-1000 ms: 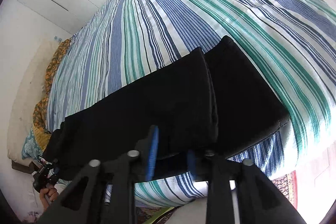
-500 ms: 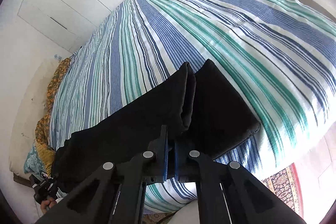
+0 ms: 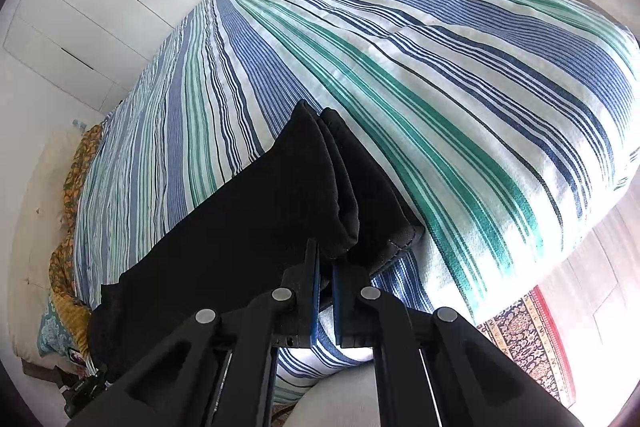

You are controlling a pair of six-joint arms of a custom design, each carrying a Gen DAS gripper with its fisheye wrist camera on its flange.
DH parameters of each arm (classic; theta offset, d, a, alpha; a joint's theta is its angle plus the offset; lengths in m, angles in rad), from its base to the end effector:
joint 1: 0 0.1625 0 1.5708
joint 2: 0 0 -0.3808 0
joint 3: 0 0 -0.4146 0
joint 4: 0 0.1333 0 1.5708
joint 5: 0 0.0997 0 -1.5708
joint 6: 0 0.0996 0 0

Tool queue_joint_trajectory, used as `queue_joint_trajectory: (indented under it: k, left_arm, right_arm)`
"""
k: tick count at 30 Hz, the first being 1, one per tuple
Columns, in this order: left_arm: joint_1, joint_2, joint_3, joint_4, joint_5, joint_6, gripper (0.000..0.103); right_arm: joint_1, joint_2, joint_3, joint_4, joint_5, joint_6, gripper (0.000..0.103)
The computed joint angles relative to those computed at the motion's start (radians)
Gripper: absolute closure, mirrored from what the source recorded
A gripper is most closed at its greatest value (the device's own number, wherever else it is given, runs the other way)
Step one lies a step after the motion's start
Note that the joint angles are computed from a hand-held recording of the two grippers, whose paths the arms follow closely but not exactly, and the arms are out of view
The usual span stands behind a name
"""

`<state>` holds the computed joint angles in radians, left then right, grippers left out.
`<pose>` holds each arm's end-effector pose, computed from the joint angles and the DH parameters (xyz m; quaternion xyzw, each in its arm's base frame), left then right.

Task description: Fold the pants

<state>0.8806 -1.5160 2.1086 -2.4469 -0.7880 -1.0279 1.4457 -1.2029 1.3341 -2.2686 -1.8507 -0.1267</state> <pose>-0.1488 -0.4999 0.2713 -0.2069 0.8930 -0.3713 0.1478 0.0197 -0.6914 0.4363 -0.0382 -0.9508 0.2578 0.1676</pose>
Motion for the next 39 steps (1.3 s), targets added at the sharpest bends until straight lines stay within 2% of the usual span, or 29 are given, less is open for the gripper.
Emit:
queue_joint_trajectory:
  k: [4,8,11,13,18,24,28,29,31,33,34,39]
  left_arm:
    - [-0.002,-0.015,0.017,-0.004,0.002,-0.017,0.099]
    - [-0.014,-0.036,0.045,-0.058,0.019,-0.022,0.099]
    - [0.004,-0.024,0.040,-0.071,0.000,0.007,0.099]
    - [0.019,-0.020,0.053,-0.130,-0.014,0.032,0.099]
    - [0.046,-0.005,0.058,-0.206,-0.016,0.040,0.081]
    - [0.054,-0.010,0.073,-0.240,-0.030,-0.013,0.079]
    - [0.047,-0.034,0.100,-0.266,-0.008,-0.034,0.079]
    - [0.051,-0.034,0.100,-0.267,-0.011,-0.037,0.080]
    - [0.052,-0.032,0.089,-0.223,-0.001,-0.043,0.096]
    - [0.040,-0.034,0.082,-0.162,0.018,-0.061,0.099]
    - [0.030,-0.038,0.083,-0.141,0.030,-0.067,0.099]
    - [-0.016,-0.081,0.098,-0.063,0.061,-0.097,0.099]
  right_arm:
    - [0.006,-0.003,0.004,-0.013,-0.016,-0.013,0.098]
    - [0.006,-0.013,0.015,-0.034,0.000,0.001,0.098]
    - [0.014,-0.009,0.008,-0.029,-0.015,-0.020,0.098]
    - [0.008,-0.003,-0.002,-0.015,-0.010,-0.008,0.098]
    - [0.004,-0.006,0.007,-0.027,0.005,0.000,0.096]
    - [-0.007,-0.012,0.013,-0.026,0.027,0.014,0.092]
    - [-0.009,-0.019,0.020,-0.026,0.037,0.009,0.073]
    - [-0.011,-0.020,0.022,-0.029,0.044,0.009,0.072]
    - [-0.012,-0.016,0.019,-0.028,0.048,0.010,0.072]
    - [-0.009,-0.012,0.018,-0.034,0.036,0.005,0.078]
    - [-0.003,-0.010,0.016,-0.039,0.013,-0.001,0.092]
    - [0.018,-0.018,0.018,-0.035,-0.035,-0.030,0.093]
